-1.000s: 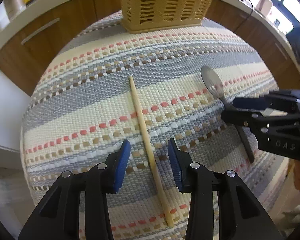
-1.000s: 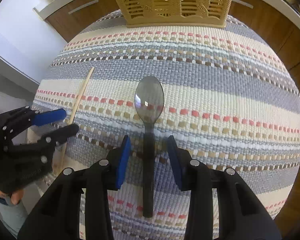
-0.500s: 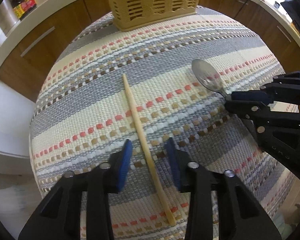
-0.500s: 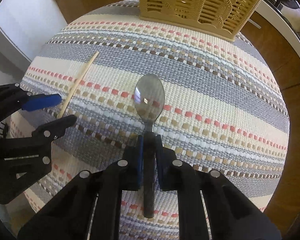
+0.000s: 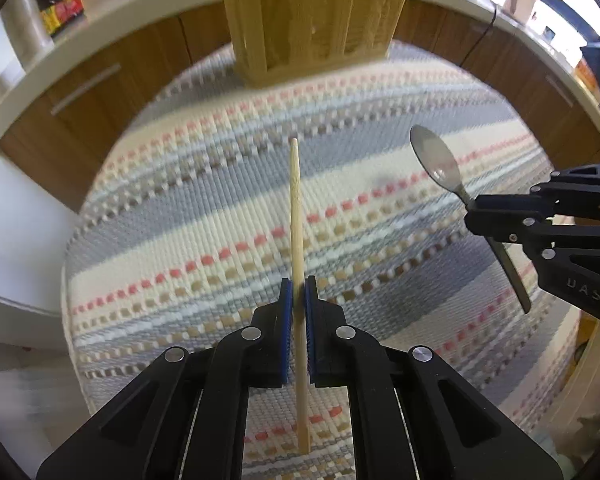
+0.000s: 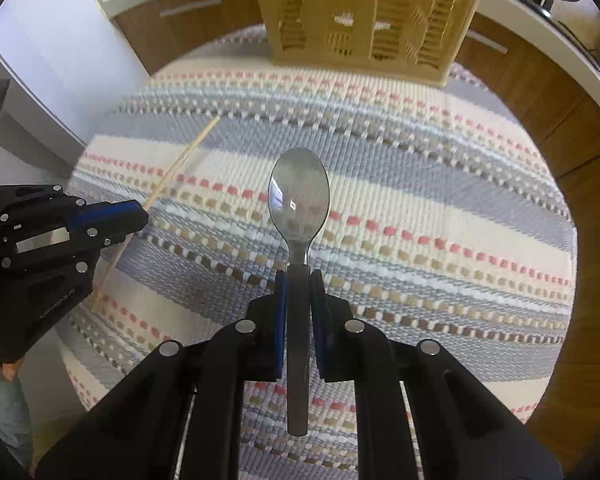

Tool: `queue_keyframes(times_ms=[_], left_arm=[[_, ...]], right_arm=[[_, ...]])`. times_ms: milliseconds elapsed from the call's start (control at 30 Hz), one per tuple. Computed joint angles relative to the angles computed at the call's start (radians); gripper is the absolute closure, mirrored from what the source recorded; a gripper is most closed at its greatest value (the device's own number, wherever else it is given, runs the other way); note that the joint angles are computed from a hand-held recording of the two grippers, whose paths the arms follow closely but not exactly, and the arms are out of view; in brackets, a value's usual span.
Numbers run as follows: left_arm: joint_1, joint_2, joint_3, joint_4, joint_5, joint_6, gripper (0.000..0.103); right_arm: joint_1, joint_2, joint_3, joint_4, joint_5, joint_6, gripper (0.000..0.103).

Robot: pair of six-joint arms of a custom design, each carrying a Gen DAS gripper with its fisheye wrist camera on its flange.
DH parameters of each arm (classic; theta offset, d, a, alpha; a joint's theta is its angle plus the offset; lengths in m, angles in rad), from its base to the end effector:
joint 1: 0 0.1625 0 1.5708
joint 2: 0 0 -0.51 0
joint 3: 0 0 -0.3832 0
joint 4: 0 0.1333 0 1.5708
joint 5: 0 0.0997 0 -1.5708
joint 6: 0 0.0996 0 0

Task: Organize utensils
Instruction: 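Grasp a metal spoon with the right tool while the left tool grasps a chopstick, then carry the spoon and chopstick over the caddy and release both inside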

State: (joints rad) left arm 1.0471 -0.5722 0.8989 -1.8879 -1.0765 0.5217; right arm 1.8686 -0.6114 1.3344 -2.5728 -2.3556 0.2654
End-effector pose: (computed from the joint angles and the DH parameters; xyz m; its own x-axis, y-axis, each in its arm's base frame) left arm -0.2890 -0.8615 0.2270 -0.4097 0.8166 -0.4065 0.8123 0.5294 0.2447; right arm 0.3008 -0.7656 0.1614 -0.7818 0.2203 0.5833 -0.0798 0.8925 -0.4439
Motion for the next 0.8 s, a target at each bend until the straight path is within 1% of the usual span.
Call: queue_keyframes(times_ms=[200,333,400,500,633,700,733,800], left_arm=[[-0.022,-0.042,0.000,-0.079,-0.079,0.034,0.099],[-0.036,-0.061,-0.020,-0.155,-0.168,0.069,0.099],[-0.047,-0.069,-0.032,-0.196,-0.213,0.077,0.099],[-0.065,-0.077,-0.043,-0.264,-0.277,0.082,0.099],[-0.073,-0.064,-0.092,-0.324,-0.358,0.078,0.099],[-0.073,-0.049,-0.130,-0.358,-0.414,0.074,0.099],[-0.076,-0.051,-0.124,-0.381,-0.429,0.068,0.099],[-0.078,-0.036,-0.155,-0.401,-0.467,0.057,0.099]], right_arm=[[0.026,-0.059,0.048,-0.100,0.003,-0.062,0.093],[0.047,-0.082,0.052,-0.188,0.006,-0.127,0.093],[0.061,-0.086,0.043,-0.232,-0.009,-0.164,0.093],[0.077,-0.092,0.038,-0.322,-0.016,-0.235,0.093],[0.093,-0.098,0.020,-0.438,-0.019,-0.339,0.093],[0.100,-0.096,0.006,-0.491,-0.023,-0.389,0.093],[0.105,-0.091,-0.003,-0.513,-0.028,-0.409,0.093],[0.109,-0.082,-0.023,-0.582,-0.030,-0.478,0.093]])
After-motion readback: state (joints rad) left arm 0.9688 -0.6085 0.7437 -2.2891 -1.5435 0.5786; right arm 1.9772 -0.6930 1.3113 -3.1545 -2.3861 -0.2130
